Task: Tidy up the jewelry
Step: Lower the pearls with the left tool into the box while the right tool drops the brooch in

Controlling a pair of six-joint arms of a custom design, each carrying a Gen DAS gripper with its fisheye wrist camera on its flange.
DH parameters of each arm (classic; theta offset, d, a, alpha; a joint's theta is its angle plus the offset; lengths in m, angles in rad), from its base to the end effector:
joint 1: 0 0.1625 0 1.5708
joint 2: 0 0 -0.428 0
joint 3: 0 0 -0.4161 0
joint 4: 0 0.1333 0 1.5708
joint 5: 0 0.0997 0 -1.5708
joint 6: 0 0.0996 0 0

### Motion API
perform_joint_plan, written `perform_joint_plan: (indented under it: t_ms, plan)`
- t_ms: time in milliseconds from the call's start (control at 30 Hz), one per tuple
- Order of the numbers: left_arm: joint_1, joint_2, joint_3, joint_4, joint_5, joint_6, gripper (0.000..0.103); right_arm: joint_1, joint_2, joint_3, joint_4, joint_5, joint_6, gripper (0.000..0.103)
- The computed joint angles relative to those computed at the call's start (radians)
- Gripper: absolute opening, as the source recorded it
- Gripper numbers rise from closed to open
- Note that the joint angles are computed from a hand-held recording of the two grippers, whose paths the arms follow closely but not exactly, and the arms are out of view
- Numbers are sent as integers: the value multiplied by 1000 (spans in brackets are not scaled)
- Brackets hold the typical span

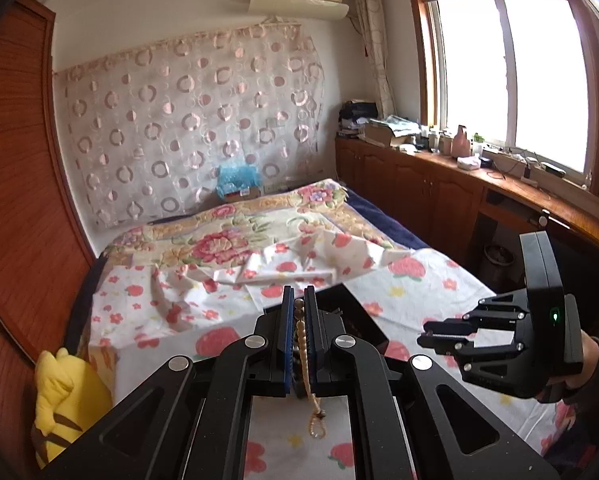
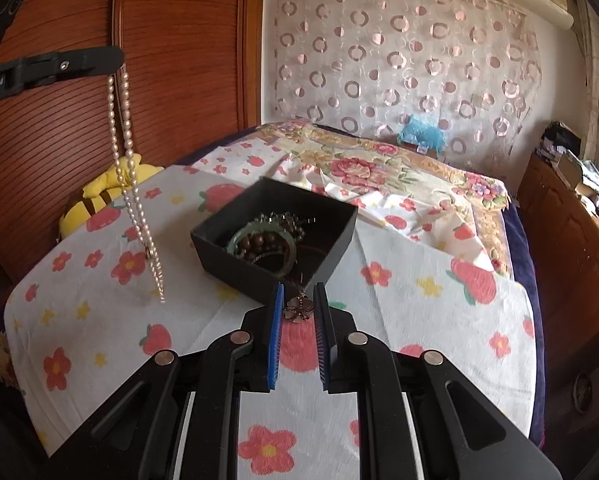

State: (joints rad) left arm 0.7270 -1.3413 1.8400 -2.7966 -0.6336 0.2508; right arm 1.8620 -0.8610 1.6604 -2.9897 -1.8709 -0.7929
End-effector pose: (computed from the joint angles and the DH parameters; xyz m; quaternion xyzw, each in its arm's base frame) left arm -0.2888 -0.5427 0.4025 0.2968 0.7957 -0.4267 0.3110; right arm 0.3020 -0.6459 0.1692 0.4468 -0.8302 0.2566 0.2127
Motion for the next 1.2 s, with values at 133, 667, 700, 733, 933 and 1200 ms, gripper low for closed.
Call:
perform_joint_plan:
  t_ms: [133,667,700,733,933,1200]
  plan:
    - [-3,20,-39,-20,2,40,4,7,5,-25,15,17,-1,17]
    - [30,113,-199,-71,-54,126,4,20,78,-174,109,60,-15,17]
    - [34,118,-204,-67,-57,124,4,20,81,-181,115,62,-15,17]
    - [42,124,-210,-59,-60,120,4,20,86,-190,121,65,-16,17]
    - [99,150,-223,5,-92,63,4,15,113,-221,150,69,-15,17]
    - [152,149,-183,57,-130,5,4,4,147,-243,171,57,-11,17]
